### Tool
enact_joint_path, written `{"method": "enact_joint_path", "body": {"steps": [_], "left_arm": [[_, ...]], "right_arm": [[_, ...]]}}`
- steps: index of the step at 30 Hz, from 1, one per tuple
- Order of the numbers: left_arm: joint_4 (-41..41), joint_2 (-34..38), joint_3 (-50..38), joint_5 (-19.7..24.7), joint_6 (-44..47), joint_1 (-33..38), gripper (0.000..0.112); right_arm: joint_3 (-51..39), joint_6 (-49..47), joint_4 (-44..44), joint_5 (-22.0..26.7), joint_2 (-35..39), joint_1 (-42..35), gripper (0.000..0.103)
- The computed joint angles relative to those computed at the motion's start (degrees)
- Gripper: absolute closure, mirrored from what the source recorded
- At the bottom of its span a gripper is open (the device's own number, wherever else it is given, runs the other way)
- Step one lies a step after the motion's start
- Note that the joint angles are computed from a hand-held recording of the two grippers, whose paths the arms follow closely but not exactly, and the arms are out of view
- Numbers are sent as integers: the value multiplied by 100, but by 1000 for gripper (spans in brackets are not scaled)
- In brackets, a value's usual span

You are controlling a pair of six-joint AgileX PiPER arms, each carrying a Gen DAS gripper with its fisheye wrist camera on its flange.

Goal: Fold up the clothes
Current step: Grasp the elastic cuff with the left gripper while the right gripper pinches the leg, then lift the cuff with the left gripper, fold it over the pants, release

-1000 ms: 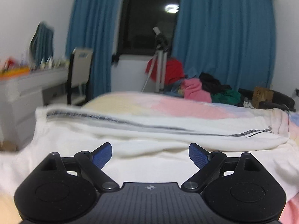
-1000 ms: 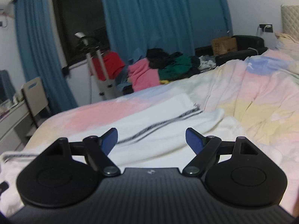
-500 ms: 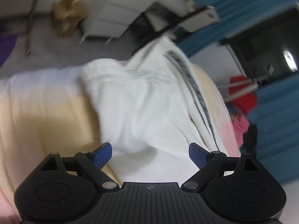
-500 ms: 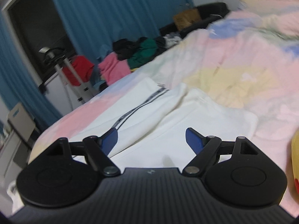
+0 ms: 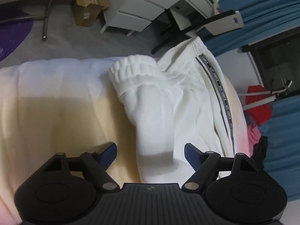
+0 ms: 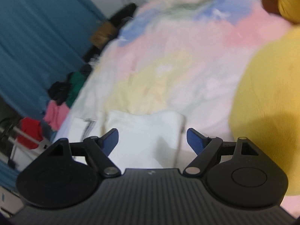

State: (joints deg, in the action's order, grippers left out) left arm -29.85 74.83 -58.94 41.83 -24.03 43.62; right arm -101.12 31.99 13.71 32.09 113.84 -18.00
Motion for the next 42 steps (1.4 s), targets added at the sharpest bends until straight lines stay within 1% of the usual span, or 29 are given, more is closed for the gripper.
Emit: {"method": "enact_joint_path", "body": {"steps": [2,4,5,6,7,8,9,10,11,12,13,14,16,18,20,21,22,23,24,25,26,27,28,29,31,35,37,39,42], "left_arm": [[-352,-24,132,-172,292,53,32],[-939,-30,271,-265,764,165,32],[-1384,-15,352,-278,1141,253,33],[-1921,15,440,-253,1604,360,37],[-2449,52,526,-201,2059,463,40],[-2788,85,586,-206,2324,502,42],[-3015,115,628,-259,2474,500,43],[-3178,138,652,-300,2574,494,45],[-3263,149,667,-321,2616,493,48],[-3327,153,684,-334,2645,496,48],[-3320,160,694,-366,2618,488,49],[-3239,174,689,-406,2533,469,50],[-2980,224,636,-476,2284,412,51],[-2547,316,522,-499,1873,321,53],[-2352,429,440,-450,1670,288,54],[-2310,467,417,-444,1607,278,55],[-2305,493,407,-452,1571,274,56],[-2325,507,411,-474,1544,275,59],[-2353,514,430,-528,1502,266,63],[-2424,519,459,-573,1506,271,66],[-2527,524,492,-604,1548,290,72],[-2632,530,526,-634,1593,309,81],[-2716,511,556,-669,1664,321,85],[-2785,478,584,-707,1754,328,90],[-2930,411,638,-781,1939,342,97],[-3331,107,795,-915,2498,360,99],[-3906,-212,1031,-874,2995,530,100],[-4304,-450,1147,-580,3305,809,100],[-4433,-636,1078,-11,3327,1292,101]], "right_arm": [[-224,19,328,296,271,-65,22],[-470,-75,836,546,603,-147,22],[-606,-76,1036,679,778,-178,23],[-825,-131,1221,851,1003,-191,33],[-987,-259,1355,948,1168,-175,40],[-1128,-322,1334,972,1299,-129,50],[-1150,-444,1350,866,1347,-80,63],[-1028,-605,1489,686,1282,-55,70],[-912,-779,1639,509,1220,-30,81],[-801,-966,1802,337,1162,-4,85],[-690,-1165,1980,167,1104,22,92],[-488,-1341,2168,-55,980,44,94],[-559,-1555,2340,-202,944,22,94],[-589,-1389,1968,-254,914,81,94],[-869,-1059,1621,20,1085,59,94],[-1074,-823,1418,245,1221,34,92],[-1269,-726,1381,485,1379,-16,92],[-1488,-624,1342,737,1550,-65,92],[-1718,-525,1307,991,1726,-112,92],[-1789,-512,1311,1125,1804,-130,92],[-1782,-540,1291,1127,1809,-129,92],[-1774,-568,1268,1128,1811,-127,92],[-1815,-544,1163,1134,1801,-100,93],[-1747,-598,1164,1036,1736,-85,93],[-1345,-834,1386,624,1464,-91,95],[-660,-1244,1631,-171,881,-78,95],[-293,-1645,1977,-544,591,-94,96],[82,-2064,2240,-864,276,-99,96],[431,-2804,3041,-990,-80,-230,96]]}}
